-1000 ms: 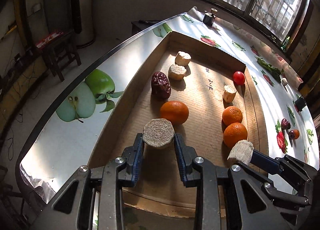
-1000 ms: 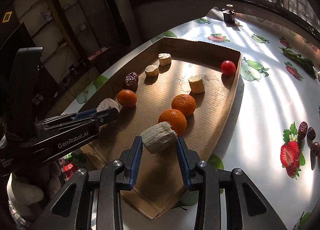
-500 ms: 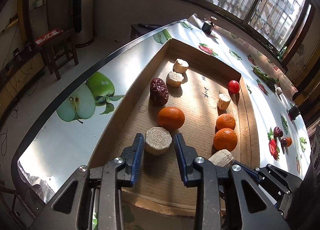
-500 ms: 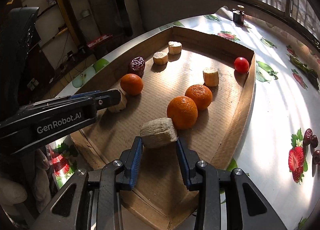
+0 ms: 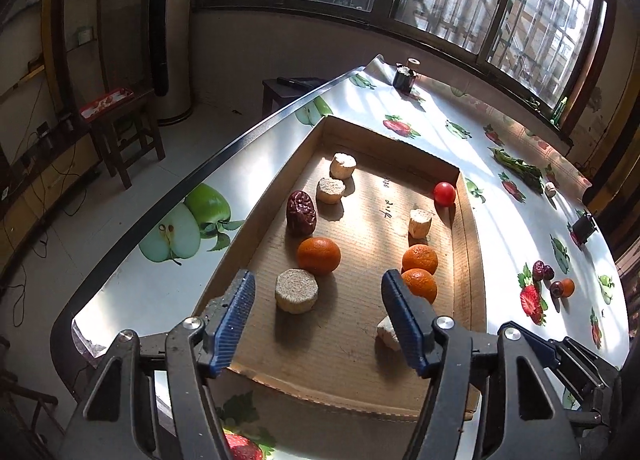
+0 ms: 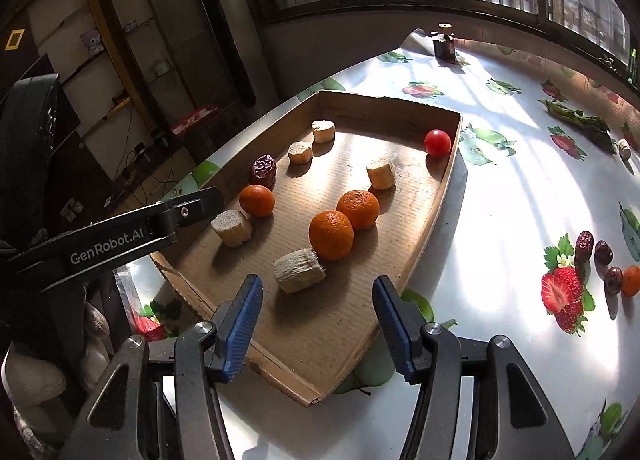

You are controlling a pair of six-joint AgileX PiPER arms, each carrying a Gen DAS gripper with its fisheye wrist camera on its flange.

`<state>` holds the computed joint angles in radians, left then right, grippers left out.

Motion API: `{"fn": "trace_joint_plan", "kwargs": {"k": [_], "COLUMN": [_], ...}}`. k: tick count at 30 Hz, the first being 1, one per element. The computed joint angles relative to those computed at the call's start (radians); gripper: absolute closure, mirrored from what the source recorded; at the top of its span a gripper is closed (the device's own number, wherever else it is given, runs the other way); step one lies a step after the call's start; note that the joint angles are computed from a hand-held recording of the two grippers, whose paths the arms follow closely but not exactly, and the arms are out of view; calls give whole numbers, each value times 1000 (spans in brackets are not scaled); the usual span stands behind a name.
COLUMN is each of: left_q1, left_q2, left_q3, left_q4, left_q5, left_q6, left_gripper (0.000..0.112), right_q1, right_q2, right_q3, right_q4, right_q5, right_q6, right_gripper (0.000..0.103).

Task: Organize fruits
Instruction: 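Move both open tools back to the fruit pile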

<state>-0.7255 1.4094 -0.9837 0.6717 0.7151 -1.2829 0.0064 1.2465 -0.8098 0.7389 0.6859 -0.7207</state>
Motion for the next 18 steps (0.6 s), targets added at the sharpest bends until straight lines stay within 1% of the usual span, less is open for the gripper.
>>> {"fn": "trace_joint_plan", "kwargs": {"k": [2, 3, 4, 10, 14, 18], "left_q1": [-67, -99, -124, -233, -270, -293], "left_q2": [24, 35, 46, 97, 117, 135], "left_q3": [-35, -51, -66, -136, -167, -192], "left_q4": [56, 75, 86, 127, 136, 141], "left_q5": [64, 87, 100, 164, 197, 224], "left_q6": [-34, -40, -40, -43, -46, -50], "left_gripper": [39, 35, 34, 34, 34, 34], "right_q1": [-59, -85, -107, -236, -356, -430], "right_q2": [-37, -54, -68, -121, -115, -103], "right_q3": [24, 36, 45, 67, 68, 69], "right_q4": [37, 45, 42, -21, 25, 61], "right_q5": [17, 19, 18, -3, 55, 92], "right_q6": [-20, -24, -20, 17, -41, -87], "right_gripper": [41, 39, 38, 38, 38, 38]}}
